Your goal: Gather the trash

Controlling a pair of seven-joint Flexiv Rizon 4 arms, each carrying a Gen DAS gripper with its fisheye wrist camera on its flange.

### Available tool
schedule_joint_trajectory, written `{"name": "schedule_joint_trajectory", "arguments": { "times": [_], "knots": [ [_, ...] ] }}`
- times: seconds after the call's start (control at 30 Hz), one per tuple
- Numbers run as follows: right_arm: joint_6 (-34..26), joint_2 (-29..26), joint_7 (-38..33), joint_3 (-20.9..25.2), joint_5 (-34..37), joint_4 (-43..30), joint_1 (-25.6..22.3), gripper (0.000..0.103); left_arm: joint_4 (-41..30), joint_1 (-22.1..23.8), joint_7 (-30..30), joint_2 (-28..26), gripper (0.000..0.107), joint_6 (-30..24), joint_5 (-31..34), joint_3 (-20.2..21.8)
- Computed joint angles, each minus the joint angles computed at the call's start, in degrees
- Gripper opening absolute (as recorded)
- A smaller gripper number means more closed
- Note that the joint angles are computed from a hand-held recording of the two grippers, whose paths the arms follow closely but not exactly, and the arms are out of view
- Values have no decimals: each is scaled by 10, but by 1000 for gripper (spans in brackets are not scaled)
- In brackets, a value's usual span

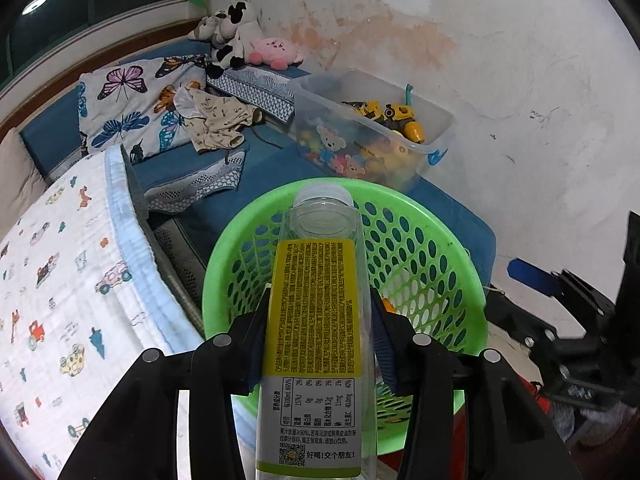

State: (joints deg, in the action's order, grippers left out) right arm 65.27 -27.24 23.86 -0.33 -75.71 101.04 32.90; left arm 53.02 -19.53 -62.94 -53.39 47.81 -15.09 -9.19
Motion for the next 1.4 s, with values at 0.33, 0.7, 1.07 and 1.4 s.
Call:
{"name": "schedule_joint_trajectory", "arguments": {
  "times": [0.33, 0.7, 1.07, 1.4],
  "knots": [
    [8, -2, 24, 2, -20, 0, 3, 74, 16, 7, -1, 6, 62, 12, -10, -10],
    [3, -8, 22, 13, -23, -18, 23, 81, 241, 64, 43, 133, 76, 174, -55, -40],
    [-41, -37, -62, 16, 50, -74, 87, 88, 447, 127, 93, 253, 93, 344, -90, -70],
    [-77, -60, -124, 12, 111, -123, 142, 92, 576, 194, 99, 322, 96, 436, -121, -108]
  ]
}}
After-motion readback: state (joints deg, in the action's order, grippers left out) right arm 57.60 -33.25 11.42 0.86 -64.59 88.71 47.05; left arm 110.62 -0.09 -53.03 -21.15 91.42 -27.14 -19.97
